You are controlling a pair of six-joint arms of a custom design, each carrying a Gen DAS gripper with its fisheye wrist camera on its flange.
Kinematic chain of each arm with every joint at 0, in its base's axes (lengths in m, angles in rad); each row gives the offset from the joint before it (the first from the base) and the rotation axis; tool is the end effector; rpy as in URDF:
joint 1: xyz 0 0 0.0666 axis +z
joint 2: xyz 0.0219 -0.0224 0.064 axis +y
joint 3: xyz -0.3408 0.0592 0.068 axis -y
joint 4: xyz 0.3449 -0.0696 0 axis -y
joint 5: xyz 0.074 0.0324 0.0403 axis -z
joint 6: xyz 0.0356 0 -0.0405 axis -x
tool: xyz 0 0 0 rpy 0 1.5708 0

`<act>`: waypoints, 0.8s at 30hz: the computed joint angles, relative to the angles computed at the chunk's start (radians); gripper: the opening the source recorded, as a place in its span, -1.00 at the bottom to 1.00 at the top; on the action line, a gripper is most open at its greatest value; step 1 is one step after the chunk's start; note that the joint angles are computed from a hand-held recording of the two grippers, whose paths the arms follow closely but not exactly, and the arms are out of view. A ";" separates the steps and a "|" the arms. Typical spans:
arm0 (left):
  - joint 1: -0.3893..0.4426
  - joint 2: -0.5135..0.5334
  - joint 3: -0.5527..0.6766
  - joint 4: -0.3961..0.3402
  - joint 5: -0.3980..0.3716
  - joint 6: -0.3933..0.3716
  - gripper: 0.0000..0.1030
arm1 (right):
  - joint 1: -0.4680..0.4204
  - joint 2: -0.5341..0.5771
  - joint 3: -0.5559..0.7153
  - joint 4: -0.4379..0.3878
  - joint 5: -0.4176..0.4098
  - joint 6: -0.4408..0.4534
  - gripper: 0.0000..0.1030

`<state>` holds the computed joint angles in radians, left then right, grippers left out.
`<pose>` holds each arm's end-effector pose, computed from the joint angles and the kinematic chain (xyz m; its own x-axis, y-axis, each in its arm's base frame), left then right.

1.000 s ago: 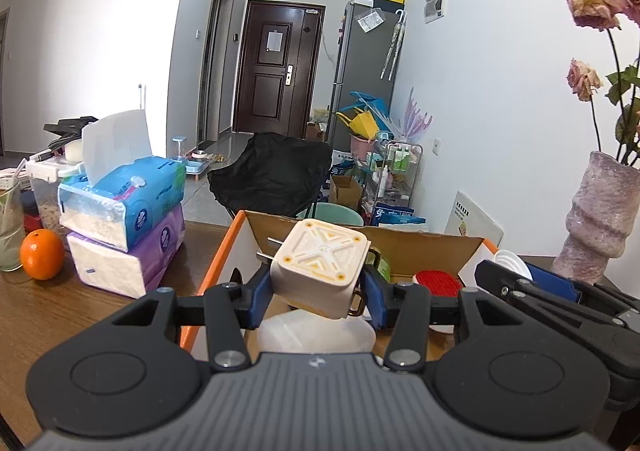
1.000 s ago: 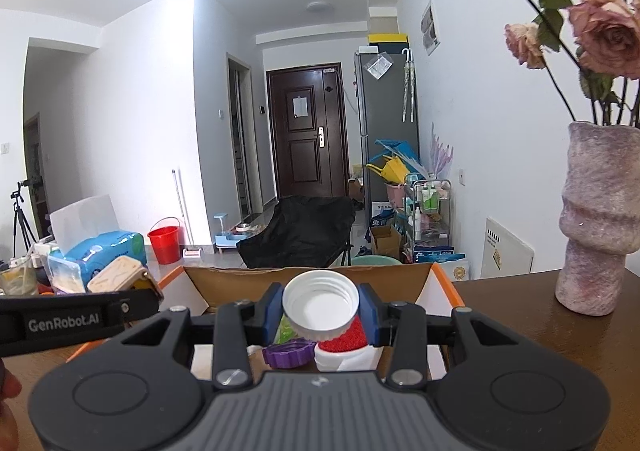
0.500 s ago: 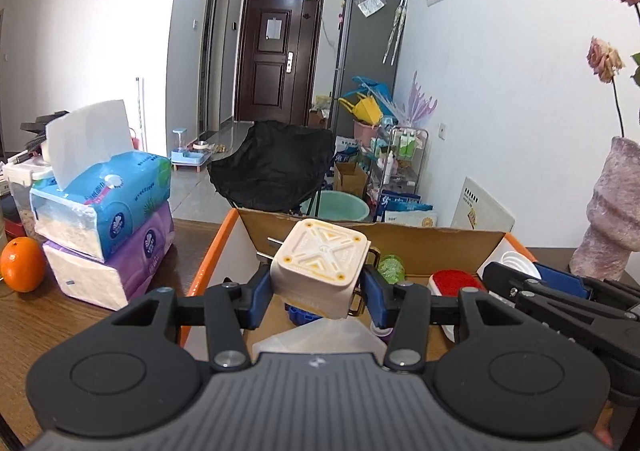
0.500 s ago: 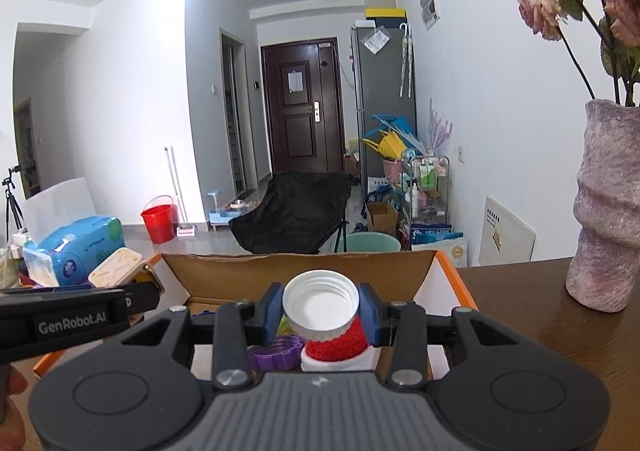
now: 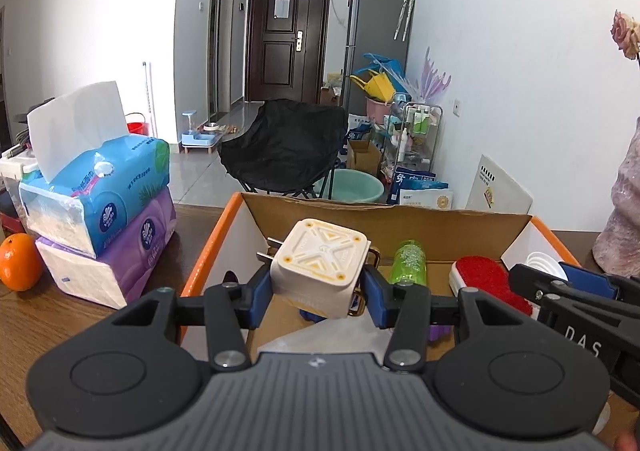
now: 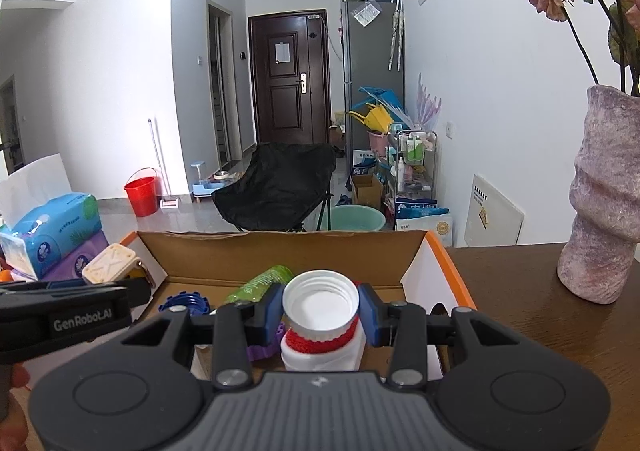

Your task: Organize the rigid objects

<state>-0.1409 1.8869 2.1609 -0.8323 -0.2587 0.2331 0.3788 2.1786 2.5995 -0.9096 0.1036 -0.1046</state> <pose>0.6115 -0.0779 0.4691 -0.4920 -0.1558 -0.8565 -0.1981 0.9781 -0.0641 0.6367 0.2490 0.4609 -0.4634 -0.0727 -0.8832 -0.2359 0.9708 0.0439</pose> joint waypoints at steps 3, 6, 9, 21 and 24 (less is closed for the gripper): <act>0.000 -0.004 -0.005 0.007 -0.004 -0.010 0.09 | -0.004 0.056 0.114 -0.083 0.002 -0.010 -0.24; -0.009 -0.042 -0.069 0.085 -0.033 -0.035 0.86 | -0.007 0.120 0.241 -0.157 0.014 -0.024 0.38; -0.014 -0.059 -0.088 0.110 -0.068 -0.031 1.00 | -0.008 0.053 0.106 -0.065 0.050 -0.038 0.85; -0.003 -0.039 -0.045 0.050 -0.091 -0.003 1.00 | -0.016 0.014 0.042 -0.025 0.051 -0.048 1.00; -0.003 -0.045 -0.048 0.046 -0.091 -0.006 1.00 | -0.017 -0.009 0.003 -0.004 0.049 -0.044 1.00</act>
